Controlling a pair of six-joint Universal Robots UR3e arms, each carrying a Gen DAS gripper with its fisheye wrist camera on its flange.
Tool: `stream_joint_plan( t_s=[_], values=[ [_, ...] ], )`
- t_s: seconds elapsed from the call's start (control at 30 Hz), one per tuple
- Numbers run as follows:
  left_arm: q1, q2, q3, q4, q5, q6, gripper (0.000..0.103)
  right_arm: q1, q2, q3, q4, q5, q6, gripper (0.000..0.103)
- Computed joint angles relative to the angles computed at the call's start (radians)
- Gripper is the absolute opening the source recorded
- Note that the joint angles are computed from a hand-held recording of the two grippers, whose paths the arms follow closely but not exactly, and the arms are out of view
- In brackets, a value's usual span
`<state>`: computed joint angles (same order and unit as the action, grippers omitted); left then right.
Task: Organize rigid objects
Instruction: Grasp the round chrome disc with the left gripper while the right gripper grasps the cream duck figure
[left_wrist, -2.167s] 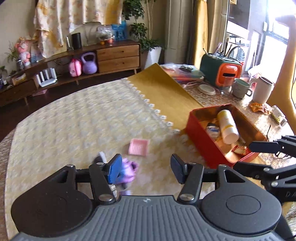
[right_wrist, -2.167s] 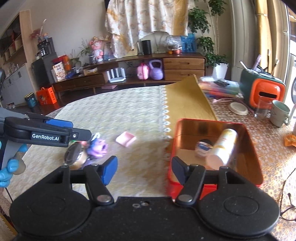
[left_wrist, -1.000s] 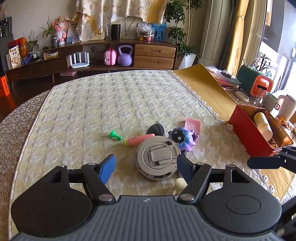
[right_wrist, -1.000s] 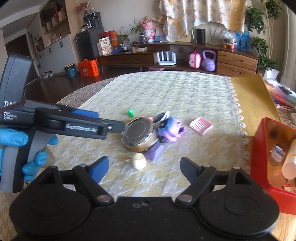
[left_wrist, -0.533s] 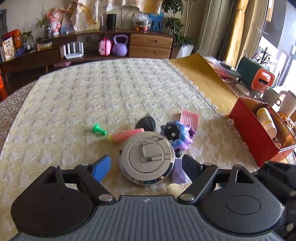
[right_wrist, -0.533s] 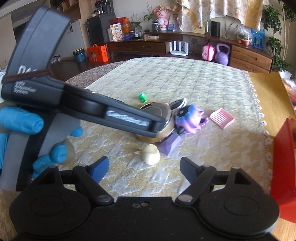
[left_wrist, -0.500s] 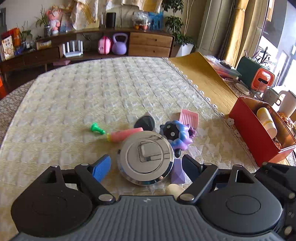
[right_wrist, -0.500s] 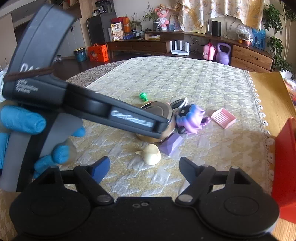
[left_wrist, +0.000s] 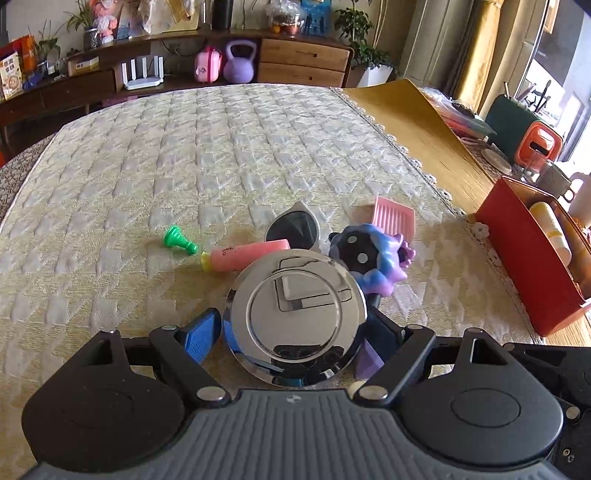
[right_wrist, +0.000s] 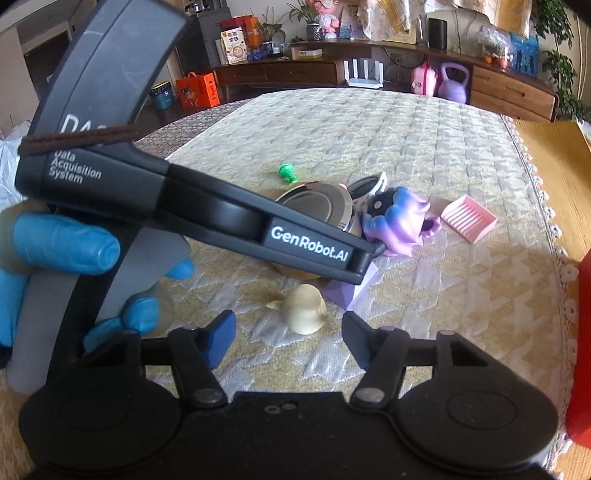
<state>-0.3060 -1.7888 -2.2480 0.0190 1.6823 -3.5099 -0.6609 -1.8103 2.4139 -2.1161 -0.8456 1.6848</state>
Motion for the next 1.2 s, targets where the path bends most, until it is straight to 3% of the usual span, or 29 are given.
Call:
stream_joint_plan(
  t_s=[0.4,0.63,0.73,1.2],
  values=[
    [-0.025,-0.033,0.012,0.054,0.044,0.019,0.080,0.035,0.032,0.030,-0.116,0.001,0.066,0.043],
    [-0.029,-0.032,-0.001,0.072,0.052,0.024,0.078,0.013,0.012,0.035,-0.100,0.005,0.054,0.026],
    [-0.036,-0.027,-0.002,0.068,0.066,0.019,0.078,-0.010,-0.010,0.043,-0.076,0.010,0.033,0.026],
    [-0.101,0.085,0.012,-0.061,0.135,-0.007,0.078,-0.225,-0.209,-0.031,0.331,0.058,-0.173,0.026]
  ],
)
